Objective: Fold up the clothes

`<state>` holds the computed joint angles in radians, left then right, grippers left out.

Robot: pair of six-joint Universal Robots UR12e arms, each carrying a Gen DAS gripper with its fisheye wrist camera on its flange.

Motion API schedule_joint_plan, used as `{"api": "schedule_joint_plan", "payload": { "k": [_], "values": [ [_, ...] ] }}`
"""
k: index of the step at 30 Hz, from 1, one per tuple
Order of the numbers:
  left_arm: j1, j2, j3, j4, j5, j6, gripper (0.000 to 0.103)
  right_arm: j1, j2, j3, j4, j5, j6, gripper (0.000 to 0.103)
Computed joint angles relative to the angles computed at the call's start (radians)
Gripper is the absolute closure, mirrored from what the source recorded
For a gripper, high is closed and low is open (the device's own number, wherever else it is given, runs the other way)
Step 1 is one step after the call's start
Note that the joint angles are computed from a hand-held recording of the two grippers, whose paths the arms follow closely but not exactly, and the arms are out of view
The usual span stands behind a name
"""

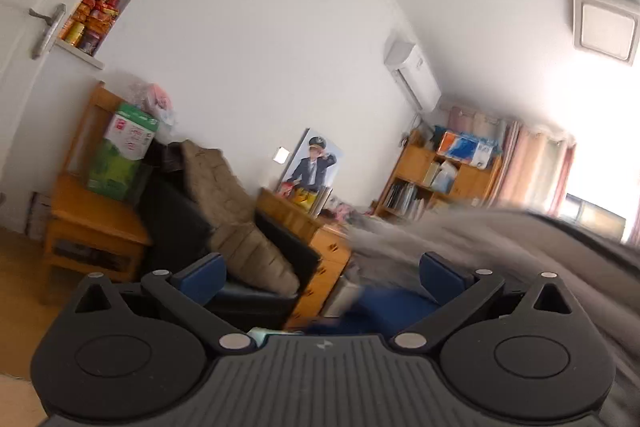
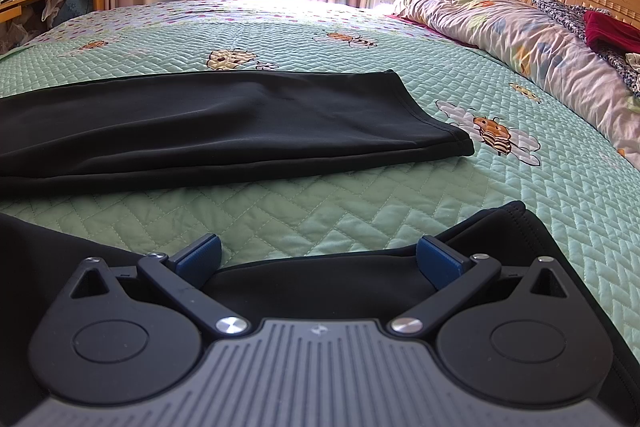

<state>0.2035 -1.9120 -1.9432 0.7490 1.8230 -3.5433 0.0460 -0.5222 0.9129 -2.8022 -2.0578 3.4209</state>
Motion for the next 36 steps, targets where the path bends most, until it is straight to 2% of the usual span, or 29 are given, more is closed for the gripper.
{"api": "schedule_joint_plan", "payload": {
  "k": [1, 4, 5, 7, 9, 12, 17, 20, 23, 27, 32, 36],
  "values": [
    [-0.02, -0.001, -0.005, 0.016, 0.047, 0.022, 0.001, 0.0, 0.0, 0.0, 0.0, 0.0, 0.0, 0.0],
    [-0.086, -0.022, 0.006, 0.112, 0.277, 0.057, 0.001, 0.0, 0.0, 0.0, 0.0, -0.001, 0.001, 0.0],
    [-0.096, -0.032, 0.013, 0.165, 0.322, 0.092, 0.001, 0.0, 0.0, 0.0, 0.0, 0.0, 0.001, 0.0],
    [-0.115, -0.06, 0.041, 0.292, 0.402, 0.214, 0.001, 0.0, 0.0, 0.0, 0.0, 0.0, 0.0, 0.0],
    [-0.13, -0.089, 0.076, 0.379, 0.433, 0.321, 0.001, 0.0, 0.0, 0.0, -0.001, 0.0, 0.0, 0.0],
    [-0.124, -0.099, 0.082, 0.335, 0.379, 0.33, 0.001, 0.0, 0.0, 0.0, 0.0, 0.0, 0.001, 0.0],
    [-0.102, -0.1, 0.116, 0.173, 0.349, 0.182, 0.001, 0.001, 0.0, 0.0, 0.0, -0.001, 0.002, 0.0],
    [-0.097, -0.115, 0.152, 0.112, 0.338, 0.16, 0.001, 0.001, 0.0, 0.0, 0.0, -0.001, 0.001, 0.0],
    [-0.091, -0.129, 0.174, 0.062, 0.287, 0.14, 0.001, 0.0, 0.0, 0.0, 0.0, 0.0, 0.001, 0.0],
    [-0.088, -0.147, 0.213, -0.009, 0.139, 0.127, 0.001, 0.001, 0.0, 0.0, 0.0, -0.001, 0.001, 0.0],
    [-0.124, -0.22, 0.348, -0.055, -0.113, 0.23, 0.001, 0.001, 0.0, -0.001, 0.001, -0.001, 0.002, 0.0],
    [-0.162, -0.284, 0.47, -0.127, -0.304, 0.328, 0.001, 0.001, 0.0, -0.001, 0.001, -0.001, 0.002, 0.0]
  ]
}}
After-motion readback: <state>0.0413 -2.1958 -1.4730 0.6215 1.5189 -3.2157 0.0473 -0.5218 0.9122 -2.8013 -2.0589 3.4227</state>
